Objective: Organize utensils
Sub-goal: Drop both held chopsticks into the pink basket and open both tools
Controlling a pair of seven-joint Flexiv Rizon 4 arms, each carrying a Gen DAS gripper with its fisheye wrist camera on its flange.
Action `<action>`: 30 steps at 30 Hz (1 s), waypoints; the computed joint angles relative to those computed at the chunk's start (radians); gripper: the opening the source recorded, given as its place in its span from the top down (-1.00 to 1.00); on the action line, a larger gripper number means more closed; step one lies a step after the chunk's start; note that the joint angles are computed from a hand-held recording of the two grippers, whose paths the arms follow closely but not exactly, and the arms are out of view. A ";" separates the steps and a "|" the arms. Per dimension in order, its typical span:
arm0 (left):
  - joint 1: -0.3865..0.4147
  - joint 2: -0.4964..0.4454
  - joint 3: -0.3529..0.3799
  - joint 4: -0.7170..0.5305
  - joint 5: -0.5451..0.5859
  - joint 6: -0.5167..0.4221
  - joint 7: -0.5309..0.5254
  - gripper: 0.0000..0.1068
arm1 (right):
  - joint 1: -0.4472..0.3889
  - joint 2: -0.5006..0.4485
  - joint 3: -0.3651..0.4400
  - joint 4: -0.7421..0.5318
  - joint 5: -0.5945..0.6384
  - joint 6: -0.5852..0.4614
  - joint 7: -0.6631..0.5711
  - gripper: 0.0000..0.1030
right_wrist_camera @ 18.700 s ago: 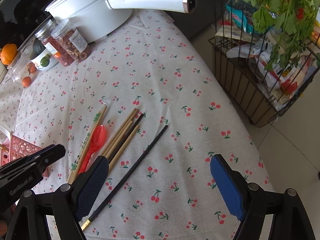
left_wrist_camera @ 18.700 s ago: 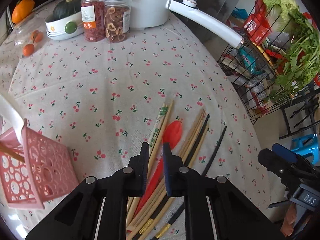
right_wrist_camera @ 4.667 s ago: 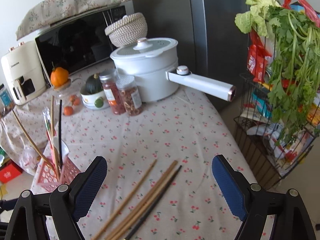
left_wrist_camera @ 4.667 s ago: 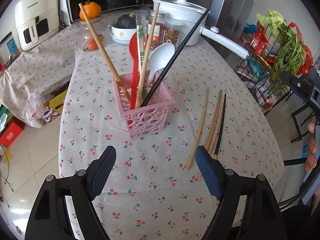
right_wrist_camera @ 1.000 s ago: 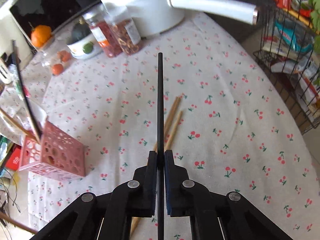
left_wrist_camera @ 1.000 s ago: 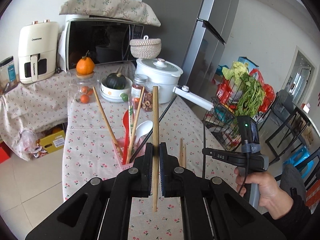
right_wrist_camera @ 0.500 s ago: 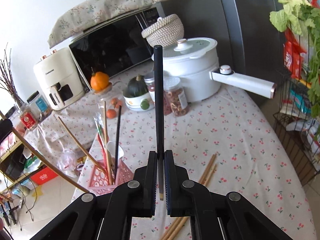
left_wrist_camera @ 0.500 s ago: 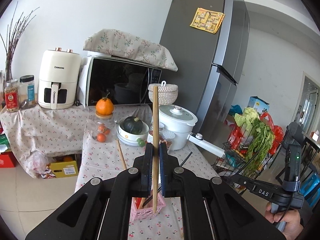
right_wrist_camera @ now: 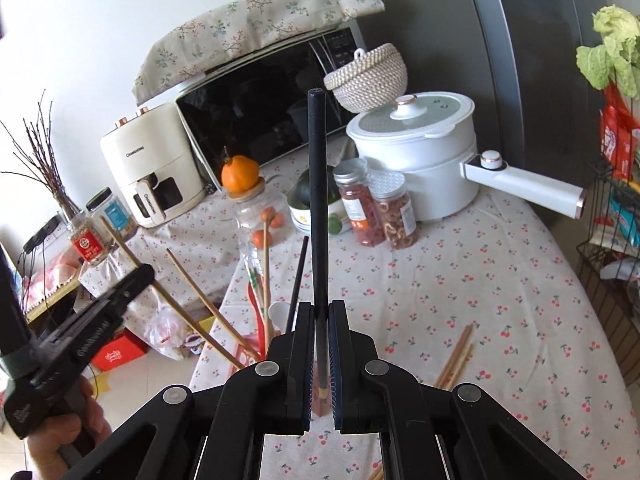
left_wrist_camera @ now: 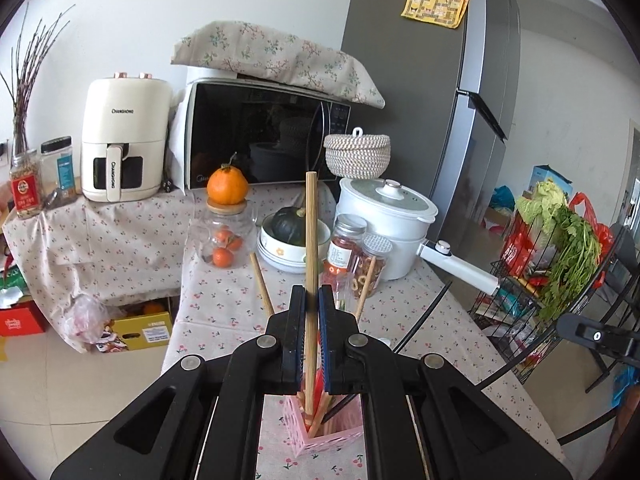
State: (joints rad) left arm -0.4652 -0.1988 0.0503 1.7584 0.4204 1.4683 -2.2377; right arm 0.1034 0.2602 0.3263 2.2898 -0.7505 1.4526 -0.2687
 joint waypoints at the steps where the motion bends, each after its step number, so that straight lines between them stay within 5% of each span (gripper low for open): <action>1: 0.018 -0.012 -0.022 0.004 -0.033 -0.001 0.031 0.88 | 0.000 0.000 -0.001 -0.001 0.000 0.007 -0.001 0.91; 8: 0.026 -0.073 -0.042 -0.010 -0.143 -0.023 0.125 0.84 | -0.002 -0.019 0.004 -0.024 0.001 0.035 0.004 0.91; 13: 0.016 -0.049 -0.029 0.032 -0.205 -0.001 0.119 -0.24 | -0.022 -0.044 0.011 -0.044 -0.042 0.068 0.044 0.91; 15: 0.026 -0.026 -0.039 0.060 -0.232 0.001 0.127 -0.35 | -0.026 -0.058 0.012 -0.056 -0.065 0.073 0.061 0.91; 21: 0.073 0.048 -0.086 0.144 -0.315 -0.081 0.201 -0.43 | -0.001 -0.129 -0.011 -0.098 -0.139 0.076 0.117 0.91; 30: 0.120 0.110 -0.113 0.195 -0.297 -0.176 0.242 -0.44 | 0.185 -0.228 -0.071 -0.167 0.047 -0.063 -0.050 0.90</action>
